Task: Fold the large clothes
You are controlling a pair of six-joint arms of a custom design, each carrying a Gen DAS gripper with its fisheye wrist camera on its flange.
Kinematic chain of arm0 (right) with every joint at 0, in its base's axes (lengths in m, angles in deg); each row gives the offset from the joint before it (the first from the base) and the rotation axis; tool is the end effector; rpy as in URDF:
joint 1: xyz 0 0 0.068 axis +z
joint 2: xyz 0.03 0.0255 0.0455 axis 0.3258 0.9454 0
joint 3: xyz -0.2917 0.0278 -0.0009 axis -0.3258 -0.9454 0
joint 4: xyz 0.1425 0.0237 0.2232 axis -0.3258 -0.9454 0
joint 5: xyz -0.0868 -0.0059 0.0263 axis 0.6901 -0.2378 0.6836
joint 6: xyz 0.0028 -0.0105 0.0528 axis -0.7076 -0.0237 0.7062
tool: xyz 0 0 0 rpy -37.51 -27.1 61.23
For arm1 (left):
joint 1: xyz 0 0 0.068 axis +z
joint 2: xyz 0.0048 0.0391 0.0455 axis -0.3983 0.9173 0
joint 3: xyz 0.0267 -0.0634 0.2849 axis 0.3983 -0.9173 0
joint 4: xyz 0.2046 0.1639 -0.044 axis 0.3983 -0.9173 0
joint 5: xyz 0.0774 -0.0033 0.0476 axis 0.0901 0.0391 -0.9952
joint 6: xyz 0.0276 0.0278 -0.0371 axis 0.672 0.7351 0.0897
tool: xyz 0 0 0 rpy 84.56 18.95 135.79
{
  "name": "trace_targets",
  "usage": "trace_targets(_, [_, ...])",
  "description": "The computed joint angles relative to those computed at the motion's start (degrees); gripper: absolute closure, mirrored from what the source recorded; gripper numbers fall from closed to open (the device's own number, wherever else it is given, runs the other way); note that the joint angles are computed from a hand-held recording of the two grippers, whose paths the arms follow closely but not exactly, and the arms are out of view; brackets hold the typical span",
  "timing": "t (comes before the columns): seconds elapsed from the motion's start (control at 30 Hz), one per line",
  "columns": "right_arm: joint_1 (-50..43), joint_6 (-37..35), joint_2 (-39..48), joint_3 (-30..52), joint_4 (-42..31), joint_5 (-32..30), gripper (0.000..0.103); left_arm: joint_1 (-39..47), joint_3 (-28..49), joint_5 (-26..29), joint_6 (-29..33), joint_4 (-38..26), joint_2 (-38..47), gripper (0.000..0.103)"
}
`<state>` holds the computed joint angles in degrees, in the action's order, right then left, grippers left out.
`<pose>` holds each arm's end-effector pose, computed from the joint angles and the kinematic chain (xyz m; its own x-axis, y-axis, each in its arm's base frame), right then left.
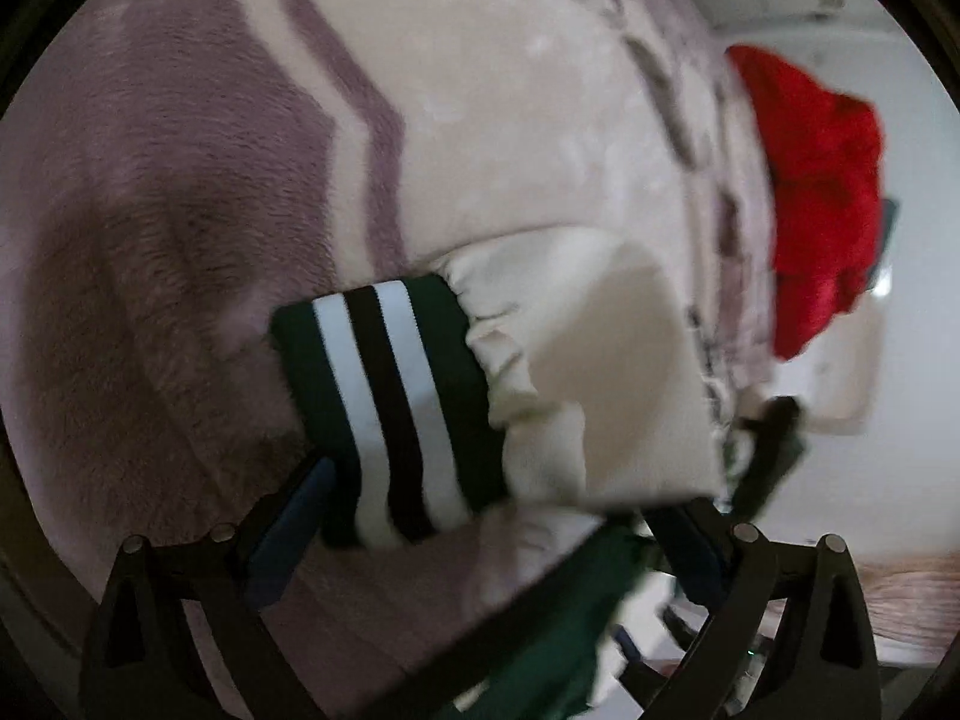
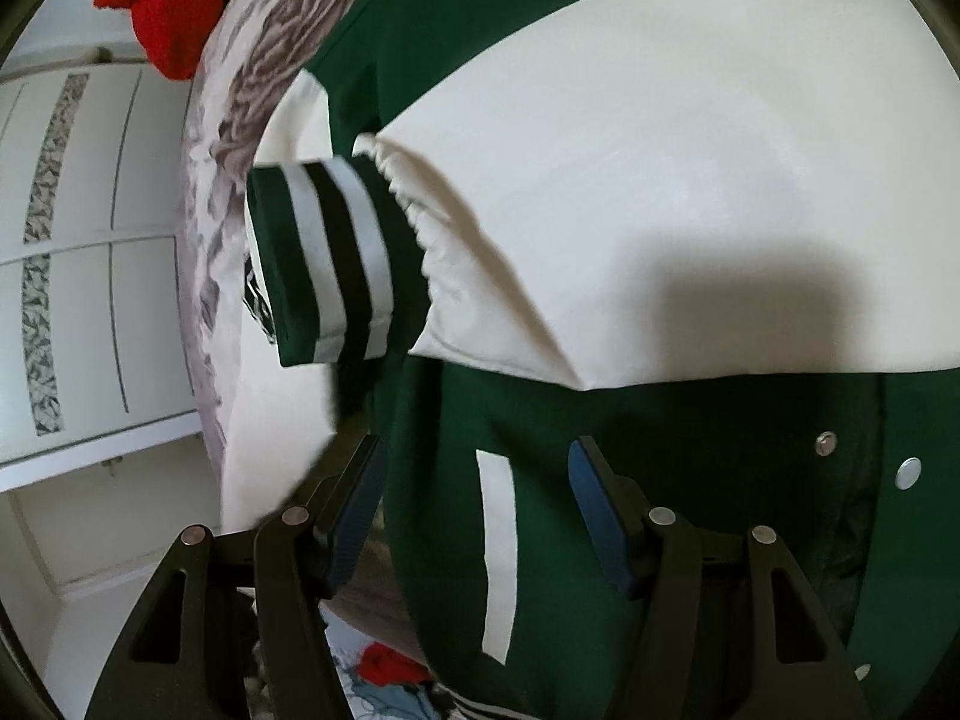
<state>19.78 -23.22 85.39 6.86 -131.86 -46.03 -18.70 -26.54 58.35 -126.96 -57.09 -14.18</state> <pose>0.2630 0.0221 0.2155 -0.8107 0.5588 0.1747 0.5568 0.6434 0.5254 0.2337 -0.0005 0.1996 -0.6741 -0.7239 0.1467 -0.6143 0.4392 -0.6555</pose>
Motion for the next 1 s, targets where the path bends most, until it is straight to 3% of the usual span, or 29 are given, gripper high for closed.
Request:
trace_targets(0.17, [3.45,1.44,3.52,3.25,-0.17,2.19,0.038,1.94,-5.51,6.56,-3.51,-0.98,-7.03,0.003])
trace_targets(0.27, [4.17,1.62,4.14,4.17,-0.86,3.52,0.038,1.11,-8.52,6.13,-8.29,4.32,-6.5,0.003])
trace_targets(0.37, [4.6,2.02,4.96,4.18,-0.86,4.34,0.038,-0.69,-10.63,2.59,-15.52,14.0,-2.36,0.003])
trace_targets(0.4, [4.81,2.22,5.09,4.23,-1.0,4.61,0.038,-0.86,-10.58,1.01,-17.38,15.8,-1.7,0.008])
trace_targets(0.47, [5.29,2.3,5.43,4.46,-1.13,5.02,0.038,-1.81,-7.3,-4.82,-18.31,14.61,-0.88,0.035])
trace_targets(0.57, [6.05,2.33,5.25,5.03,-1.41,5.96,0.038,-0.95,0.65,-10.78,-10.14,8.84,1.21,0.07])
trace_targets(0.6, [6.3,2.66,4.89,5.36,-1.46,6.51,0.038,-0.35,3.38,-12.41,-6.89,6.54,2.8,0.093])
trace_targets(0.8, [8.2,3.88,3.78,10.91,-2.25,12.96,0.038,11.32,17.79,-11.23,13.4,0.77,18.4,0.093])
trace_targets(0.87, [9.99,2.97,6.76,15.22,-2.69,15.74,0.038,13.94,21.95,-7.06,18.17,-2.93,22.96,0.092])
trace_targets(0.97, [13.85,1.02,14.96,25.38,-7.14,23.88,0.034,14.01,24.87,-5.95,23.6,-8.54,23.67,0.086])
trace_targets(1.0, [14.85,-0.35,19.37,29.87,-10.28,25.56,0.042,14.32,24.56,-6.45,24.73,-10.14,22.72,0.082])
